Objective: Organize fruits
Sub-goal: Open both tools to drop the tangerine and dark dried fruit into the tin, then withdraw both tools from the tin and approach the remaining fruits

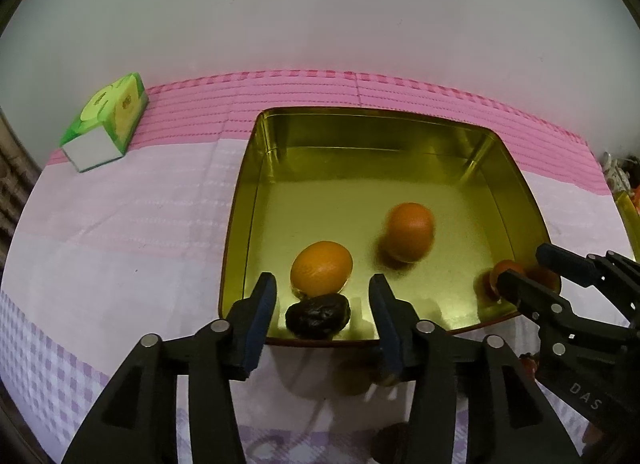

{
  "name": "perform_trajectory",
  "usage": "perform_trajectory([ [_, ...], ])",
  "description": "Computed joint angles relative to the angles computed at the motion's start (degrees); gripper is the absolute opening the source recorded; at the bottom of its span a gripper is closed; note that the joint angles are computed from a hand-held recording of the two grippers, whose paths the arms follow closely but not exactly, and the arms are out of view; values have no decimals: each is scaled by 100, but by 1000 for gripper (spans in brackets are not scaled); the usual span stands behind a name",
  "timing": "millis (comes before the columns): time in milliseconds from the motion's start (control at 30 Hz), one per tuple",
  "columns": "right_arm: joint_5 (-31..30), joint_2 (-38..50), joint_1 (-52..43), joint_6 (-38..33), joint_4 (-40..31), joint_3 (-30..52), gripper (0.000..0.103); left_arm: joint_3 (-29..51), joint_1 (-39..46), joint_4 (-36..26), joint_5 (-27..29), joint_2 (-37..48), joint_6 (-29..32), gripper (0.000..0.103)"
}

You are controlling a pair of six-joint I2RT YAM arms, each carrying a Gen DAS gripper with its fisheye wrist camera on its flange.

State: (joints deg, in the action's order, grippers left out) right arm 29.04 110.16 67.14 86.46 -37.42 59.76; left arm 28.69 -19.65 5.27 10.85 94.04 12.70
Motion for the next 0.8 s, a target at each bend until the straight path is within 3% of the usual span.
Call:
perform_trajectory([
  [400, 68, -39, 175, 199, -269, 148, 47, -255, 106, -304, 8, -675, 58, 57],
  [800, 123, -210, 932, 1170, -1117, 365, 47, -1031, 616, -1002, 103, -2134, 473, 57],
])
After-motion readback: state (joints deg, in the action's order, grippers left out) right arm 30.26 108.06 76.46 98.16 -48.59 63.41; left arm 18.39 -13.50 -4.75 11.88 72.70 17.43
